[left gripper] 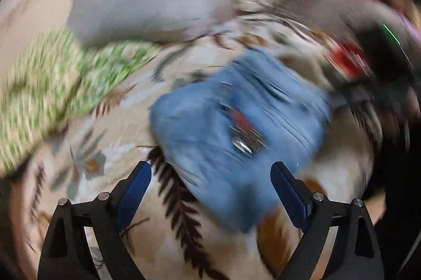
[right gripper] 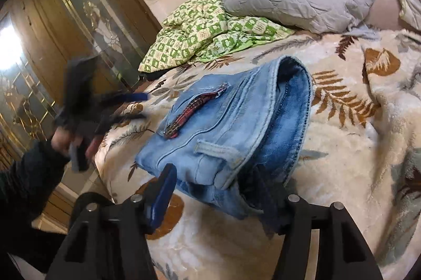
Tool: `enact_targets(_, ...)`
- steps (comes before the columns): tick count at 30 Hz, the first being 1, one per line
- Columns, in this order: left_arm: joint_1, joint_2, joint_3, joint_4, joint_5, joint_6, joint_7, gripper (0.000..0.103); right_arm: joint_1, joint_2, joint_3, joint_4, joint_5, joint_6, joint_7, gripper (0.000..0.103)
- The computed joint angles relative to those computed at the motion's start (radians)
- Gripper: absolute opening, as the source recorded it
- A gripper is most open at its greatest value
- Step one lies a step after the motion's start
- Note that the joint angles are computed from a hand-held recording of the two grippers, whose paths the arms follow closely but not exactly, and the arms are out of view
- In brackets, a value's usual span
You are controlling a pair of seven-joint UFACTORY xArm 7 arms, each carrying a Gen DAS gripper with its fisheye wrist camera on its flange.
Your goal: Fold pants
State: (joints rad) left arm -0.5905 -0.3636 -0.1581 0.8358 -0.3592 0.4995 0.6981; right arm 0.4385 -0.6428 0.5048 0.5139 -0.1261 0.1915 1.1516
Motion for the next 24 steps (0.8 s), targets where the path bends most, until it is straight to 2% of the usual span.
enact_targets(3,0.035,-0.055,-0.075,-0.102,0.145,-0.105,-0.014,0.092,0.015,0.032,-0.025,-0.001,0.028,-0.032,0.01,0.064)
enact_targets(8,0.02,-0.015,-0.092,-0.138,0.263,-0.182,-0.022,0.089,0.002,0.066,-0.01,0.04,0.011,0.002,0.002,0.064)
enact_targets(9,0.032,-0.01,-0.108,-0.141,0.298,-0.191,-0.042,0.08,-0.006,0.07,-0.003,0.048,0.002,0.012,0.002,0.064)
enact_targets(10,0.052,0.0,-0.126,-0.136,0.339,-0.189,-0.068,0.064,-0.017,0.084,0.006,0.068,-0.011,0.036,-0.003,0.064)
enact_targets(11,0.051,0.016,-0.122,-0.123,0.354,-0.173,-0.076,0.058,-0.021,0.101,0.009,0.088,-0.023,0.069,-0.012,0.064)
enact_targets(12,0.036,0.025,-0.108,-0.118,0.347,-0.163,-0.074,0.055,-0.022,0.108,0.01,0.096,-0.031,0.084,-0.012,0.062)
enact_targets(14,0.007,0.034,-0.079,-0.124,0.319,-0.178,-0.06,0.051,-0.03,0.115,0.015,0.105,-0.051,0.091,-0.008,0.051)
enact_targets(15,-0.011,0.038,-0.059,-0.121,0.295,-0.169,-0.042,0.045,-0.027,0.116,0.012,0.103,-0.055,0.084,-0.007,0.042)
enact_targets(16,-0.014,0.04,-0.055,-0.12,0.288,-0.166,-0.039,0.037,-0.027,0.12,0.011,0.106,-0.06,0.086,-0.008,0.038)
enact_targets(19,-0.025,0.044,-0.043,-0.12,0.259,-0.153,-0.022,0.029,-0.023,0.136,0.012,0.121,-0.083,0.109,-0.024,0.031)
enact_targets(24,-0.059,0.041,-0.012,-0.13,0.191,-0.15,0.051,0.023,0.034,0.11,-0.042,0.091,-0.071,0.127,-0.083,0.026)
